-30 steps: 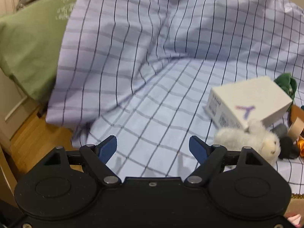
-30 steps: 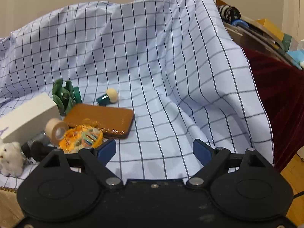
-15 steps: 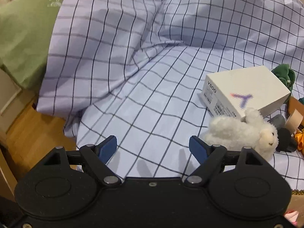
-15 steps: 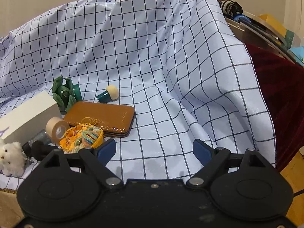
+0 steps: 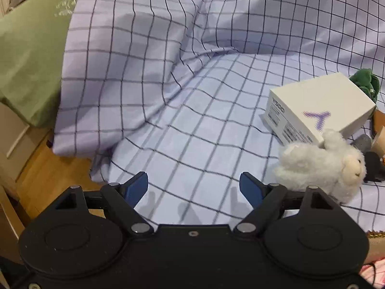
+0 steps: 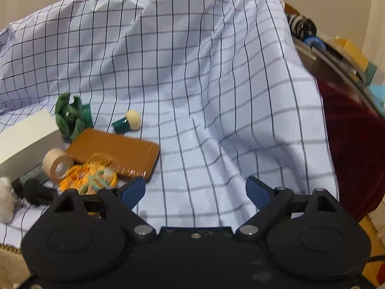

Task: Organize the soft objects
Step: 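Move the right tool toward the green-capped wooden peg while the left tool approaches the green plush dinosaur, then close the right gripper on the wooden peg while the left gripper grasps the green plush dinosaur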

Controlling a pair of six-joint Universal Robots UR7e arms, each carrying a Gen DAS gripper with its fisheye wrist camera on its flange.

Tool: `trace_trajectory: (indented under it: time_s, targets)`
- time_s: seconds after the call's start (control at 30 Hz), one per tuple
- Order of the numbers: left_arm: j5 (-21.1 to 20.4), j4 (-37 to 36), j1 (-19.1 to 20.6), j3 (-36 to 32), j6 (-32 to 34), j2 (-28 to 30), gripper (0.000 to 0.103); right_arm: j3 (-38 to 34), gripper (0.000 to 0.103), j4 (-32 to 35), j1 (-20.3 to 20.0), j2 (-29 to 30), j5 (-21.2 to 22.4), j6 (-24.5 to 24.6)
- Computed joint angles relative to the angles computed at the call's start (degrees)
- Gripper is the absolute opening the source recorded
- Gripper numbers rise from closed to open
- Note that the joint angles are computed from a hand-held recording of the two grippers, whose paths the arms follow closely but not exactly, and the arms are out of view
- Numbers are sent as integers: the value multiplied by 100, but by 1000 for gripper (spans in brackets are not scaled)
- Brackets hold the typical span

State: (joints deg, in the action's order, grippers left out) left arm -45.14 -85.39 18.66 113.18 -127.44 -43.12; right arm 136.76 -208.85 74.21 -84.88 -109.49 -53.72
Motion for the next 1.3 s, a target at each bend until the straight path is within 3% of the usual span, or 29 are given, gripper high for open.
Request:
trace_trajectory:
  time_s: [0.17, 0.37, 0.43, 0.47, 0.53, 0.7, 0.77, 0.87, 1.13, 1.3]
  targets:
    - [71, 533, 71, -133, -234, -12, 80, -317, 91, -6, 178, 261, 30, -62]
    - [236, 1050, 104, -287, -662, -26, 81, -874, 91, 897, 264, 472, 451, 227]
    - [368, 760, 91, -167, -494, -156, 83, -1177, 91, 1320, 290, 638, 464, 382]
    - [461, 539, 79, -91, -356, -227, 89, -1331, 91, 1462, 306, 758, 444, 416]
    - [645, 228, 62, -2, -140, -303, 91, -1577, 95, 1591, 336, 1015, 372, 283]
    - [1138, -911, 100, 202, 930, -438, 94, -1931, 99, 1231, 341, 1637, 397, -312]
    - [1316, -1395, 144, 252, 1413, -426, 100, -2055, 99, 1222, 338, 1795, 475, -441]
    - [1540, -1901, 176, 279, 1926, -360, 99, -2265, 99, 1426, 334, 1983, 519, -553]
    - [1559, -3460, 441, 385, 3295, -283, 99, -2602, 98, 1468, 288, 2506, 490, -821]
    - [1434, -3773, 556, 330, 3617, -241, 99, -2668, 94, 1675, 112, 2550, 917, -563]
